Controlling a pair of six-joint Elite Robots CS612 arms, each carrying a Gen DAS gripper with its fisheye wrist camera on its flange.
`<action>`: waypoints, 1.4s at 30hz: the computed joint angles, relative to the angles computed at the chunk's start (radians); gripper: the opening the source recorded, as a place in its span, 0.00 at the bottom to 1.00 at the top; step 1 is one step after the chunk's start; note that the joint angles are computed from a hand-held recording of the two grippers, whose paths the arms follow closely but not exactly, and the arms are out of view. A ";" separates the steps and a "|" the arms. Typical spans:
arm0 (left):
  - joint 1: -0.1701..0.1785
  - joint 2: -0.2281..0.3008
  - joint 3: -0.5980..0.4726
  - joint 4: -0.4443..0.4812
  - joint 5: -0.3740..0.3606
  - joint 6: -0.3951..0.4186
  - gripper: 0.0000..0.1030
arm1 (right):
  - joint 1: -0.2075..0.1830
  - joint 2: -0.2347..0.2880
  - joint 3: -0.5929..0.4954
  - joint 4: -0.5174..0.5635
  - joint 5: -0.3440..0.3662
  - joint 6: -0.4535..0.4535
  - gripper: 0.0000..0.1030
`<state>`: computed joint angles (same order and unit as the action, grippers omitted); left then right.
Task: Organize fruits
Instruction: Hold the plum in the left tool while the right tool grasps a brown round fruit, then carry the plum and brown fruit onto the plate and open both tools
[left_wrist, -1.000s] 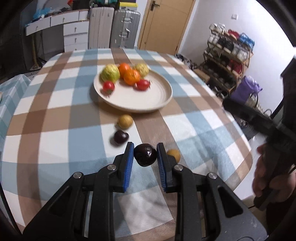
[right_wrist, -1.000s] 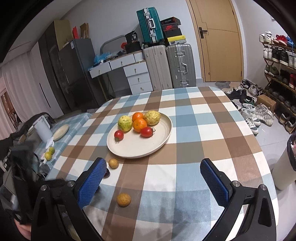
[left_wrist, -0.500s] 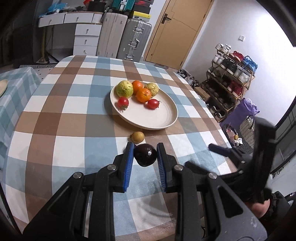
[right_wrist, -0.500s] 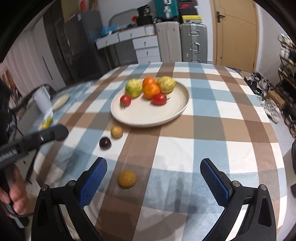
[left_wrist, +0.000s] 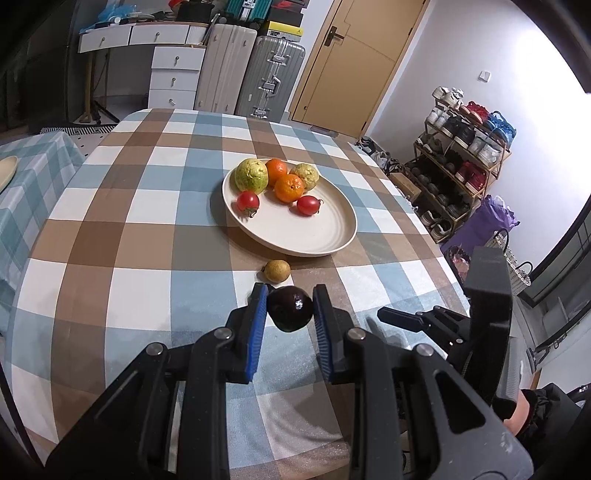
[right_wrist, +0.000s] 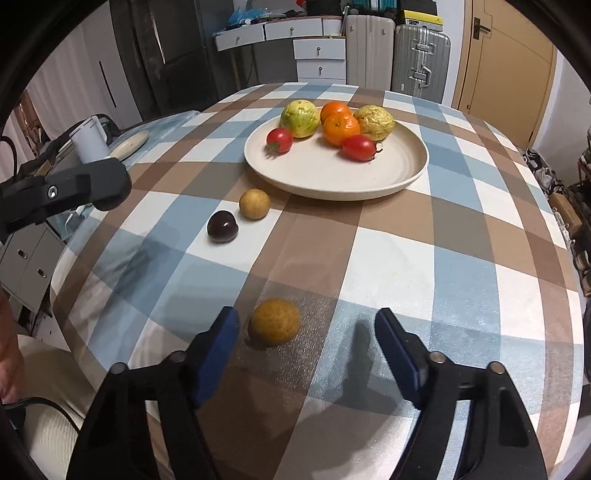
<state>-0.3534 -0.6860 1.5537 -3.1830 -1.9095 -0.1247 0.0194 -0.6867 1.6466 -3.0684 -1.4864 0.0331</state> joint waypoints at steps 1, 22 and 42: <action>-0.001 0.001 -0.001 0.001 0.002 0.000 0.22 | -0.001 0.000 0.001 0.001 0.005 0.001 0.70; -0.003 0.006 -0.005 0.003 0.019 0.018 0.22 | -0.009 -0.001 -0.005 0.032 0.075 -0.008 0.28; -0.005 0.016 -0.053 0.055 0.020 0.025 0.22 | -0.039 -0.015 0.009 -0.115 0.127 0.109 0.28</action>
